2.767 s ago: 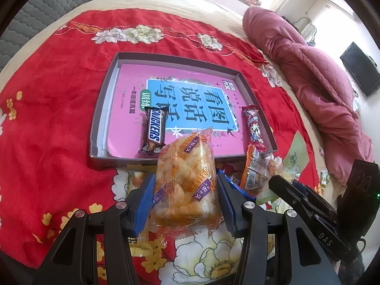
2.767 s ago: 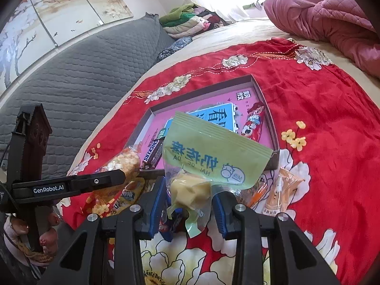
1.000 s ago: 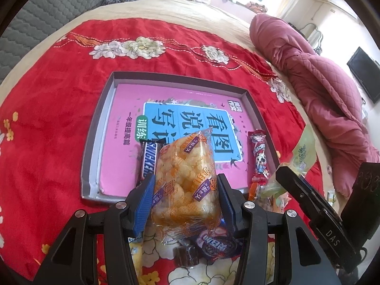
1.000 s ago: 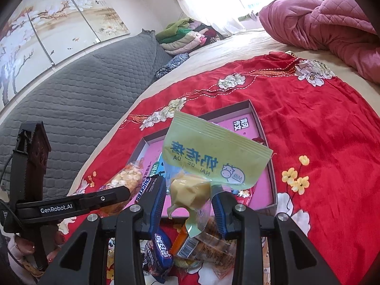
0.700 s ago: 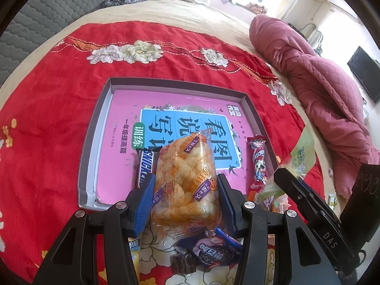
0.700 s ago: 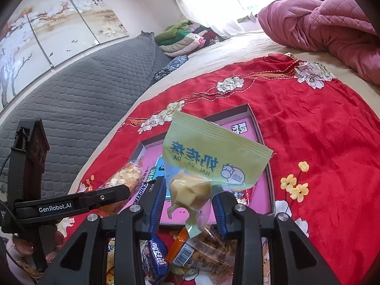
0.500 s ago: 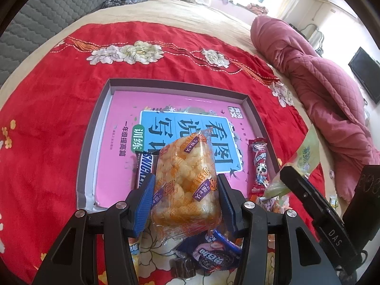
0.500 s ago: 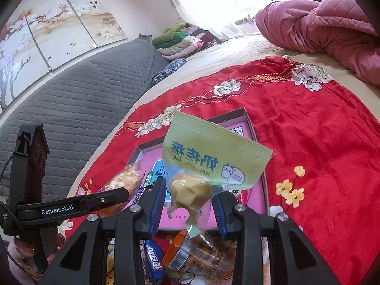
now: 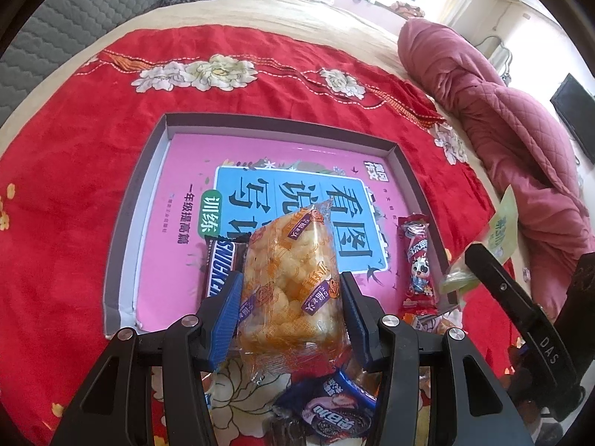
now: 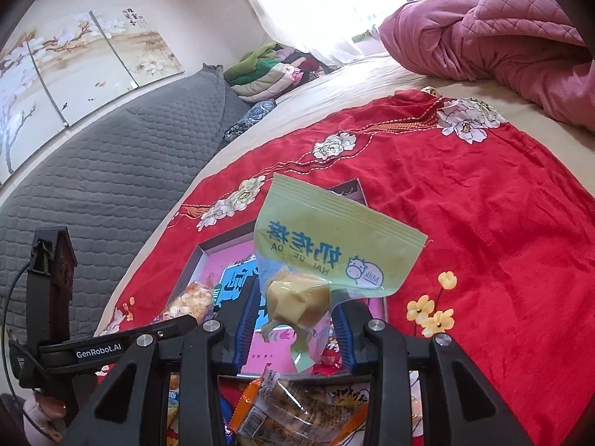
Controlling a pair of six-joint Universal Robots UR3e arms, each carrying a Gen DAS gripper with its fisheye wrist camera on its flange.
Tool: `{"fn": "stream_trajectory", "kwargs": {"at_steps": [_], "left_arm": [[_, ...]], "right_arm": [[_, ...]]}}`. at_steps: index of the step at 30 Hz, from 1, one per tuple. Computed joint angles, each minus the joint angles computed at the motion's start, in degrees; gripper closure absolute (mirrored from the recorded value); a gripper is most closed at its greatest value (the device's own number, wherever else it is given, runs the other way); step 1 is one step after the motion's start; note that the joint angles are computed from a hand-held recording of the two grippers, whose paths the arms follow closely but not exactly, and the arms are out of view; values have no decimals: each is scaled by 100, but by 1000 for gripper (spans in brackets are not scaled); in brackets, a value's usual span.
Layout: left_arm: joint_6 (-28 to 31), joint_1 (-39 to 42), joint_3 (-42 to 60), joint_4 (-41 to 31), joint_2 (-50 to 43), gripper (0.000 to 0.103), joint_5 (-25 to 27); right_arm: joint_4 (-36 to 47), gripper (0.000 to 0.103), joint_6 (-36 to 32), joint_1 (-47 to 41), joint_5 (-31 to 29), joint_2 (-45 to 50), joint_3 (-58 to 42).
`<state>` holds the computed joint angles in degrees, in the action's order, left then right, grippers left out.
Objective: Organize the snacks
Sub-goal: 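Carry green candy bag with right tool while left carries puff bag over box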
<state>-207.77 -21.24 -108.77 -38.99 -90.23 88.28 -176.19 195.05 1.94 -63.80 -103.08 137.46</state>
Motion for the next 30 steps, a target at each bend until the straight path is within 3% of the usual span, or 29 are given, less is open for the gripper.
{"fn": "stream_trajectory", "kwargs": {"at_steps": [30], "left_arm": [[105,-226,354,180,-797,50,465]], "right_arm": [[145,65,-137,95,-80,713,-306]]}}
